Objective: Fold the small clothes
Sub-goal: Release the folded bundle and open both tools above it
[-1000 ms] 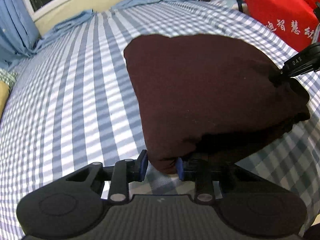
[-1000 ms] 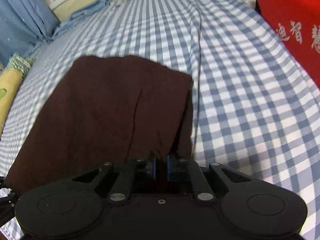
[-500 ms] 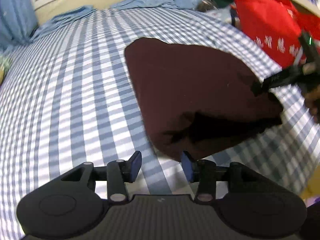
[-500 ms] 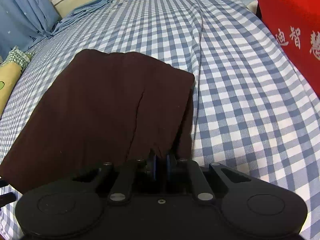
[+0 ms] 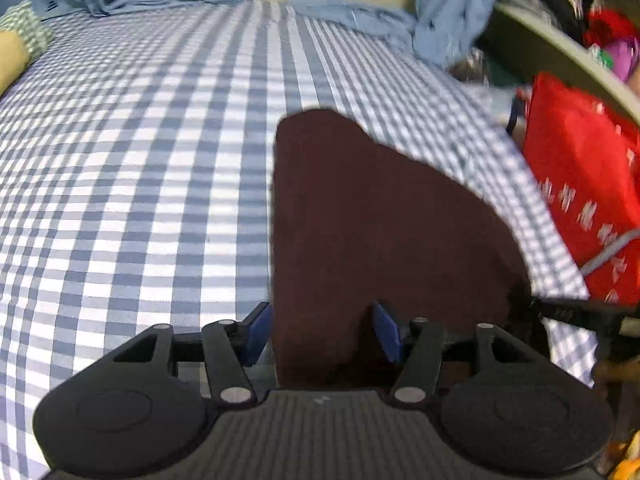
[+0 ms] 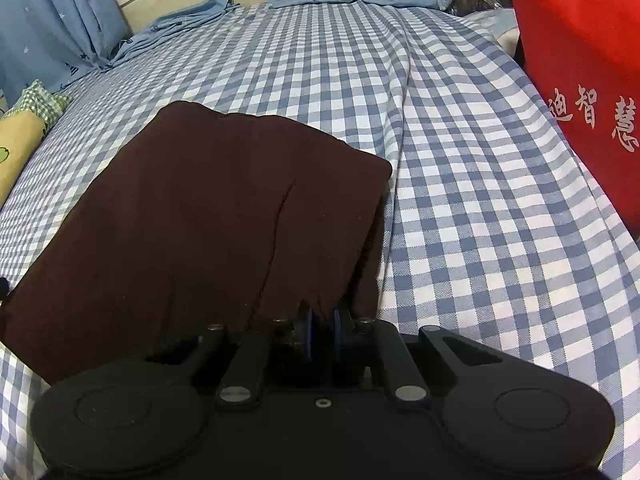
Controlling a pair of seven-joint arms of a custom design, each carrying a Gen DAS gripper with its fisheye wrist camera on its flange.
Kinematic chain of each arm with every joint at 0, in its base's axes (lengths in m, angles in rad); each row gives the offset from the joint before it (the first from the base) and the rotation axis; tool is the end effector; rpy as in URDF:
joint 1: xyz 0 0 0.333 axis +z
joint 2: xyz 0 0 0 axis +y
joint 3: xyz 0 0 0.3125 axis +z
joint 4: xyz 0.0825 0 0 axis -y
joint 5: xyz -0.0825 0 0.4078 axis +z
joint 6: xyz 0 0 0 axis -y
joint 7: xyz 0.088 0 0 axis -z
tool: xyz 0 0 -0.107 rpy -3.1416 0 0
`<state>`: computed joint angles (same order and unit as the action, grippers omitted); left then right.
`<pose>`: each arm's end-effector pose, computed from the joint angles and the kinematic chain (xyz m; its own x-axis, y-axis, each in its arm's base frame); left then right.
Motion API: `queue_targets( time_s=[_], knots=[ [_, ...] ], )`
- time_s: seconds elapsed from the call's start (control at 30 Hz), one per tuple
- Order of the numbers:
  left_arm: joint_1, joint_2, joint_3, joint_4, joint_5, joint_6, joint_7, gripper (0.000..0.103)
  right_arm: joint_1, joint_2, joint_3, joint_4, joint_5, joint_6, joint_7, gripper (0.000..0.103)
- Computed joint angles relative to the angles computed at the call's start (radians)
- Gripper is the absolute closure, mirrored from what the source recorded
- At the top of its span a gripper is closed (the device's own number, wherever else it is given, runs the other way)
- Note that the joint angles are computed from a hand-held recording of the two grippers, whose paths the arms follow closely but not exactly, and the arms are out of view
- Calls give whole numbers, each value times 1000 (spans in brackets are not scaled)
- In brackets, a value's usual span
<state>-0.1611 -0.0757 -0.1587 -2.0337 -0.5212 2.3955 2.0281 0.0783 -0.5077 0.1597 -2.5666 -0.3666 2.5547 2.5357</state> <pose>0.5611 -0.1920 0.5140 -0.4998 -0.8276 0.2554 -0.8005 0.3288 -0.5012 0.4336 0.1123 0.4715 -0.4221 -0.9003 -0.1067 -0.7327 0.4081 -0.5446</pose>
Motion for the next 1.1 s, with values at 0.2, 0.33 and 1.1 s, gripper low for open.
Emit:
queue_targets(
  time_s=[0.2,0.33,1.1],
  knots=[
    [0,21,-9,8,77,-28,-23,44,9,5,-12,-13,27,-2,-10,93],
    [-1,45,-21,5,171,-32,-91,44,10,19,-13,-12,32,1,-13,93],
    [-13,-23,-19,-9,272,-40,-150,14,6,-112,76,-46,-40,-104,271,54]
  ],
)
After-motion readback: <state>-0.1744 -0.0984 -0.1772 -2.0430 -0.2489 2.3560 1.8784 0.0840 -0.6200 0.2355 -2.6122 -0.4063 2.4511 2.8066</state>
